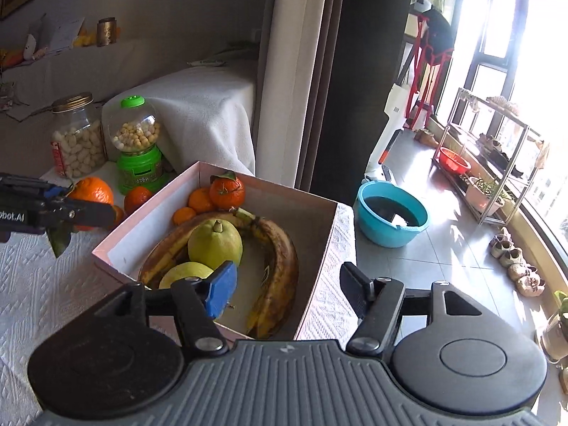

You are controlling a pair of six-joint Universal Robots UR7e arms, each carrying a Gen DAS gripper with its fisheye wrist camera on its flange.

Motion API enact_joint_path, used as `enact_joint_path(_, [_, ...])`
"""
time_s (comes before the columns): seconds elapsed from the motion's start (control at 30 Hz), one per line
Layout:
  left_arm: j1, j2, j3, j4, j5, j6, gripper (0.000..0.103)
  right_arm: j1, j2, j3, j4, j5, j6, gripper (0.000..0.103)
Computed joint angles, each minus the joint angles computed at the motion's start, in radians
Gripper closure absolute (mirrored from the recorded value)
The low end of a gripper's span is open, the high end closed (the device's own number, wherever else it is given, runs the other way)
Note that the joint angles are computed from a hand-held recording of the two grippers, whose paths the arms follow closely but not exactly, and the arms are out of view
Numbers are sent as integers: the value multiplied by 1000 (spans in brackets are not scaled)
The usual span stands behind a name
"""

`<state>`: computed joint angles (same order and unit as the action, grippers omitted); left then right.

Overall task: Organize fruits
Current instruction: 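Lower the leafy orange into the pink box and open the left gripper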

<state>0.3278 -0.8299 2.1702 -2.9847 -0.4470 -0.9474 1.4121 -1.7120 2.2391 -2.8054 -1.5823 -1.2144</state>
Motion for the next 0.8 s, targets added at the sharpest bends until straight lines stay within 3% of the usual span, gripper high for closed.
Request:
enact_joint_path(0.1, [43,29,-110,-91,-63,229,52,-37,-42,30,-19,16,2,33])
enact_joint_path(0.17, [78,39,-191,-67,-109,301,52,-59,-56,47,-25,14,17,32])
enact_joint_path(0.27, [122,56,-306,97,-129,290,52,-110,-88,87,-32,76,33,32])
enact_joint_path(0.37, [158,74,-374,236,-161,235,52,-159,-132,93,79,151,83,32])
enact_joint_path(0.43, [176,83,-387,263,-192,218,52,-180,-150,108,111,185,76,32])
enact_joint_path(0.53, [196,81,-365,177,-244,255,54,-185,-155,164,1,187,13,32])
enact_joint_path(0.6, [198,76,-330,45,-255,297,54,-192,-161,179,-19,194,-28,32])
enact_joint_path(0.8, [165,41,-266,-51,-174,327,54,-187,-146,165,26,154,17,31])
